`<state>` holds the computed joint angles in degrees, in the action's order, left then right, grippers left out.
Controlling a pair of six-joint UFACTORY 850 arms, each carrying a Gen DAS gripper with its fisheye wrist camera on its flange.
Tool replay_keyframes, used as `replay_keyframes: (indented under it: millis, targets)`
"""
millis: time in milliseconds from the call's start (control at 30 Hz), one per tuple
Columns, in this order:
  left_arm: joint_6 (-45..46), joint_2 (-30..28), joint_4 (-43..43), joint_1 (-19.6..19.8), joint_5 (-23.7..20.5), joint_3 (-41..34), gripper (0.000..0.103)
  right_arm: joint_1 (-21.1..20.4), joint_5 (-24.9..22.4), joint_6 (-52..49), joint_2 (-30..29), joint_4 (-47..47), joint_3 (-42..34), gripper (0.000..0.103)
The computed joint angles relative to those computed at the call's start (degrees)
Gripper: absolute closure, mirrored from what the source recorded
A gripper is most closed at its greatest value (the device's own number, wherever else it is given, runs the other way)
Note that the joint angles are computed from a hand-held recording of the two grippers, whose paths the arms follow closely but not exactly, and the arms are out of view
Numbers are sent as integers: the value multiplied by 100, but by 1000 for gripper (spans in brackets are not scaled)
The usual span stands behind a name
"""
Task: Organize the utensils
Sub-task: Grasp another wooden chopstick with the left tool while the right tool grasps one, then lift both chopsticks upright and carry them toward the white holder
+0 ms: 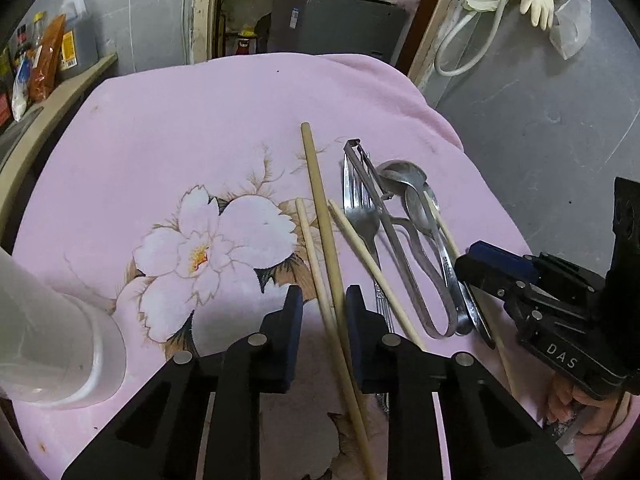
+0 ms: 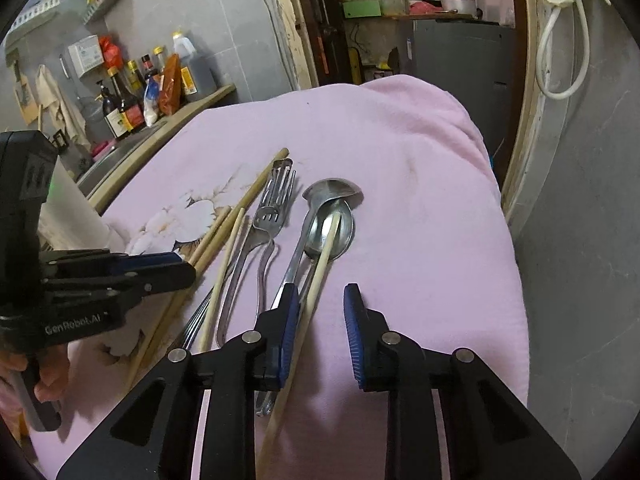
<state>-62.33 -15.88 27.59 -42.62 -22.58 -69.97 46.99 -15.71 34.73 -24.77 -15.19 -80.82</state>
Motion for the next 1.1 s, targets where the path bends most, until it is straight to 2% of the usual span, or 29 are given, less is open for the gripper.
replay_keyframes:
  millis: [100, 367, 567, 733, 867, 933, 1000, 1100]
  targets:
    - [228, 32, -263, 54, 66, 30, 87, 26, -177, 281, -32, -412, -76, 84]
    - [505, 142, -684, 120, 163, 143, 89, -29, -349, 50, -185, -155, -312, 85]
    - [71, 158, -99, -7, -19, 146, 91, -66, -243, -141, -118, 72, -196, 87]
    - [554, -47, -542, 53, -186, -102, 91, -41, -508, -286, -238, 92, -389, 86]
    - [1039, -149, -1166, 162, -314, -280, 91, -99, -574, -655, -344, 598, -550, 85]
    - [963, -173, -1140, 165, -313, -299, 99, -156, -432, -884, -300, 1031, -460, 85]
    - [775, -111, -1027, 140, -169, -198, 99, -197, -394, -870, -263, 1251, -407, 94]
    - [293, 50, -664, 64, 42, 13, 100, -254, -377, -1065, -190, 1784, -336, 99]
